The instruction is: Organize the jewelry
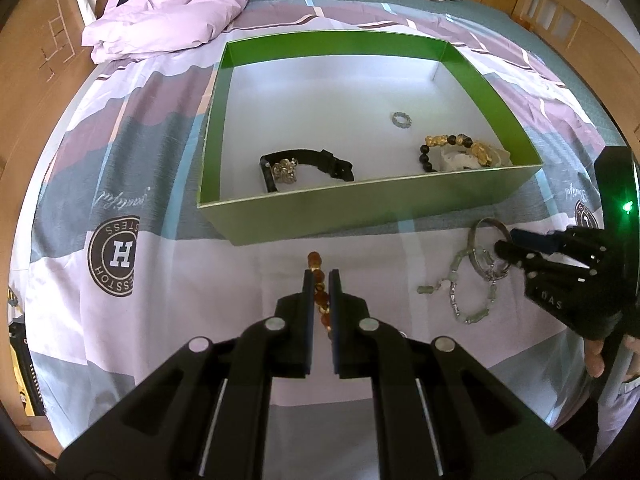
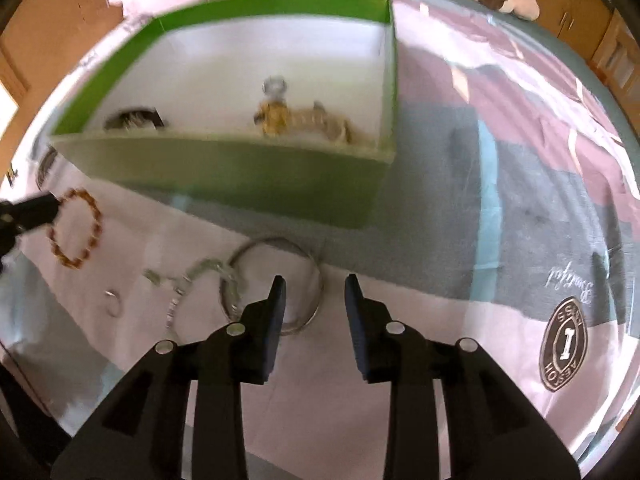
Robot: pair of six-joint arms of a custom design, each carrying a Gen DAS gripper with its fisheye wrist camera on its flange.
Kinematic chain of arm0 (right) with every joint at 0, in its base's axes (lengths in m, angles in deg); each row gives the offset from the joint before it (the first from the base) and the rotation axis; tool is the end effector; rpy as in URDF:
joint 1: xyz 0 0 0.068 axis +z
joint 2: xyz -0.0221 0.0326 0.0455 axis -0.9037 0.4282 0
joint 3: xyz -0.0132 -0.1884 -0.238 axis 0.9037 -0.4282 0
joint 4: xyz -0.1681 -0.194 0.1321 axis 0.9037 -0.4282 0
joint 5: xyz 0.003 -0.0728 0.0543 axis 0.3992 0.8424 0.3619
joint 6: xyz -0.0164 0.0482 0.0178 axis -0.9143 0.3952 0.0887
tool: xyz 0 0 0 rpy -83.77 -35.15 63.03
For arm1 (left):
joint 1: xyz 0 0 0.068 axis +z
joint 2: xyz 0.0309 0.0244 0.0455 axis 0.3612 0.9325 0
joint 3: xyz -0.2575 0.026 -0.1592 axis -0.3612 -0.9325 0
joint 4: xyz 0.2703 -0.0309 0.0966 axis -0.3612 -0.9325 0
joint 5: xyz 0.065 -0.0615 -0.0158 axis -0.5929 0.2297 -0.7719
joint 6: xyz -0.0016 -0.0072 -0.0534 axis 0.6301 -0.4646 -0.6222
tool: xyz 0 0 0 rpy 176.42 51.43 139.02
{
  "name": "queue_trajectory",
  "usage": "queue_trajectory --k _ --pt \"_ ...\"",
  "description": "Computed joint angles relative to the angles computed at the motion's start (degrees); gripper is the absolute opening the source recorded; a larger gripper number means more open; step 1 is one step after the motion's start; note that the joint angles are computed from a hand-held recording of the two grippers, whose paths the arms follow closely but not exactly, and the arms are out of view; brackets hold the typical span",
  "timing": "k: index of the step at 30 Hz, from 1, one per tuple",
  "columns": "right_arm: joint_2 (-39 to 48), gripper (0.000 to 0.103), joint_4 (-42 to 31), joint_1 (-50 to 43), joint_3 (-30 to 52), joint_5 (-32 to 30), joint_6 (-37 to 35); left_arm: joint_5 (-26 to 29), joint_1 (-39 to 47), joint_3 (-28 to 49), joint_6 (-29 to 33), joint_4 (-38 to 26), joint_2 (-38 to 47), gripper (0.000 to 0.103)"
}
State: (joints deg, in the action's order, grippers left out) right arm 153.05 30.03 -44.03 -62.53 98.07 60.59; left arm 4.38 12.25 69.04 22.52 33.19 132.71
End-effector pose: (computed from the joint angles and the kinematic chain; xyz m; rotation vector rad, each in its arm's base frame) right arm 0.2111 0.0707 0.0495 0.6698 2.7026 -0.0632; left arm 0.3073 -0.0582 0.1102 1.0831 2.5029 -0.2705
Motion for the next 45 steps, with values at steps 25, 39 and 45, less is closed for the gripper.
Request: queue_trajectory --k 25,39,45 --pt "-21.9 0.004 4.97 6.45 -7.65 6.24 -0.45 10.78 4.54 2.33 -0.4 -3.71 -4.17 0.006" --pt "-20.03 0.004 7.03 -4.31 -1.13 3.63 -8.17 9.13 -1.93 14.14 -10.11 -5.12 -0.77 0.006" --pt "-14.84 0.004 9.27 -7.07 -0.36 2.5 -8.39 7.67 -1.37 17.82 -10.27 -8.11 4.93 0.006"
